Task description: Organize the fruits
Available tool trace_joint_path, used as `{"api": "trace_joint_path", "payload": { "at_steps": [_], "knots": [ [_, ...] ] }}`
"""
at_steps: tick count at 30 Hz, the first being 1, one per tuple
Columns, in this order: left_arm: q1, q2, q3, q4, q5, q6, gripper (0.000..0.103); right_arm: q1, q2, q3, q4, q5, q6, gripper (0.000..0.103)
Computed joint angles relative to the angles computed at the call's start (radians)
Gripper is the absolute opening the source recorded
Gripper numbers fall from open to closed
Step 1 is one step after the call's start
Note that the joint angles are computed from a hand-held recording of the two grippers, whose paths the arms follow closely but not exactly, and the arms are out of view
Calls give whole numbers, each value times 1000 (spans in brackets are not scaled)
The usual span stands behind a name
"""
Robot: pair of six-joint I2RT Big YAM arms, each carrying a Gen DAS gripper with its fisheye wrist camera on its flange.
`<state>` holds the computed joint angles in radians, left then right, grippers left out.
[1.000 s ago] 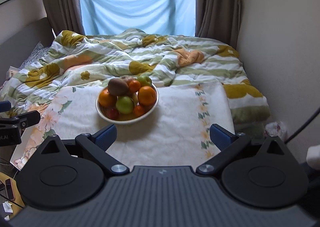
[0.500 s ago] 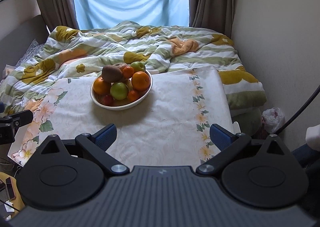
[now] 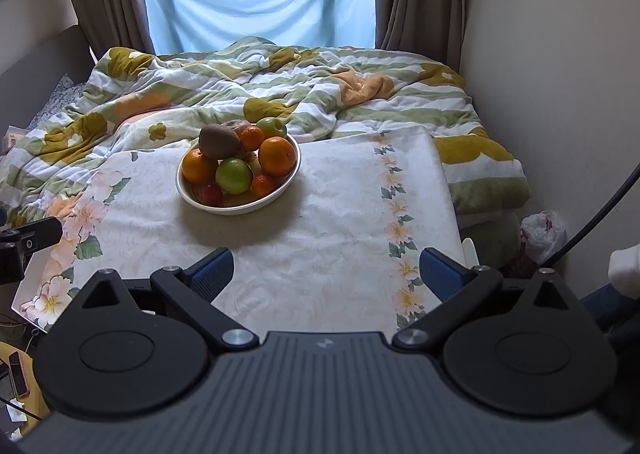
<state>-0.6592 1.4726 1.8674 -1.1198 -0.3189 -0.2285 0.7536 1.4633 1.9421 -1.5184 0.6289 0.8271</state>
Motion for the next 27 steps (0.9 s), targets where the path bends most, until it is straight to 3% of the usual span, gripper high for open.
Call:
{"api": "trace_joint_path", "payload": {
  "at_steps": [27],
  "knots": [
    [16, -3, -8, -15, 11, 8, 103, 0, -8, -28, 1, -5, 24, 103]
  ]
}}
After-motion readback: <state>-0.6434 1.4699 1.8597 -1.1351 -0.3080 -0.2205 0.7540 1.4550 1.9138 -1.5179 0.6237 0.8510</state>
